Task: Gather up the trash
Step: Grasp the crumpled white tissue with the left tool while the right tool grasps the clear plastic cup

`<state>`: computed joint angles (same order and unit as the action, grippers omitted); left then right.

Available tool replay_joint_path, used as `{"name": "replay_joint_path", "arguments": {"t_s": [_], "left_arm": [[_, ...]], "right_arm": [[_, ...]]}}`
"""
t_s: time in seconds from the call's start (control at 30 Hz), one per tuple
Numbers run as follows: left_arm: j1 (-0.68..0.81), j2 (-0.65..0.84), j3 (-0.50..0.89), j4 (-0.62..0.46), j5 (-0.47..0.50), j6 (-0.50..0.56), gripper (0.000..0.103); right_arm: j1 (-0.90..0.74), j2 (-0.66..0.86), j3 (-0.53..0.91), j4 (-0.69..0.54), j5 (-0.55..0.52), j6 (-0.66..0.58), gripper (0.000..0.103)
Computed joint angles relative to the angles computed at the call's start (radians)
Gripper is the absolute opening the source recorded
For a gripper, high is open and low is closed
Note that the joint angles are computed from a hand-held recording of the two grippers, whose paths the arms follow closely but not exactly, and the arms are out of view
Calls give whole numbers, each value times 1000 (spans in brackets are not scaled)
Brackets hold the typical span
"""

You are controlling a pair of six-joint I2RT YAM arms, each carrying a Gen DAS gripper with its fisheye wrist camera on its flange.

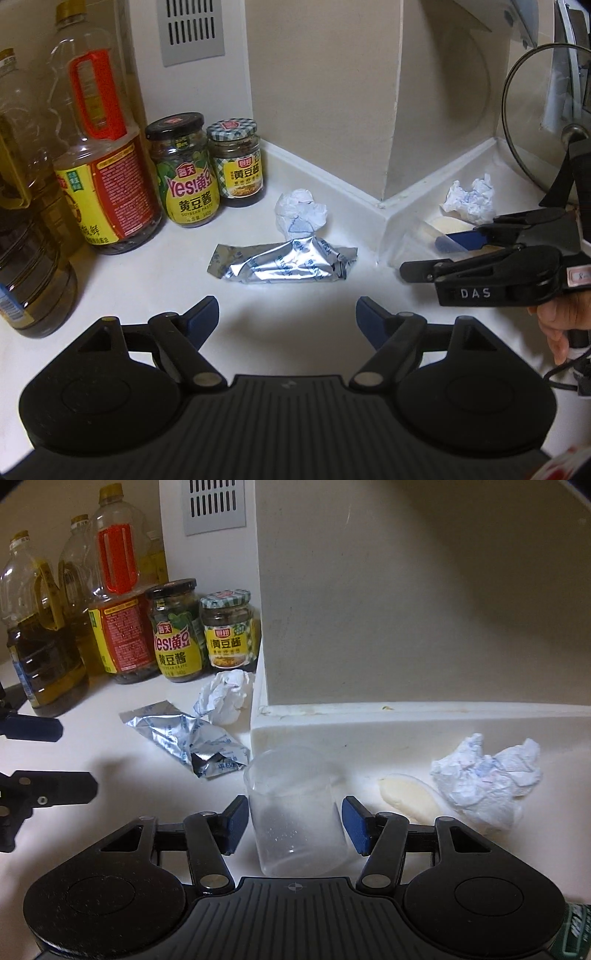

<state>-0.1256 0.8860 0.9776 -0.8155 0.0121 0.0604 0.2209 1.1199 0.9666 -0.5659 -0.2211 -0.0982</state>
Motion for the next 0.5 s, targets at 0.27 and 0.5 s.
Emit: {"name": "replay_joint_path", "arguments": {"t_s": [0.27,0.5], "left_arm": [[-32,149,39,111,-14,2,80],[-50,330,117,235,-29,-25,78]], "right_arm": [[-16,-99,-43,16,-3,21,52],[-67,-166,-45,-24,-37,50,52]]}}
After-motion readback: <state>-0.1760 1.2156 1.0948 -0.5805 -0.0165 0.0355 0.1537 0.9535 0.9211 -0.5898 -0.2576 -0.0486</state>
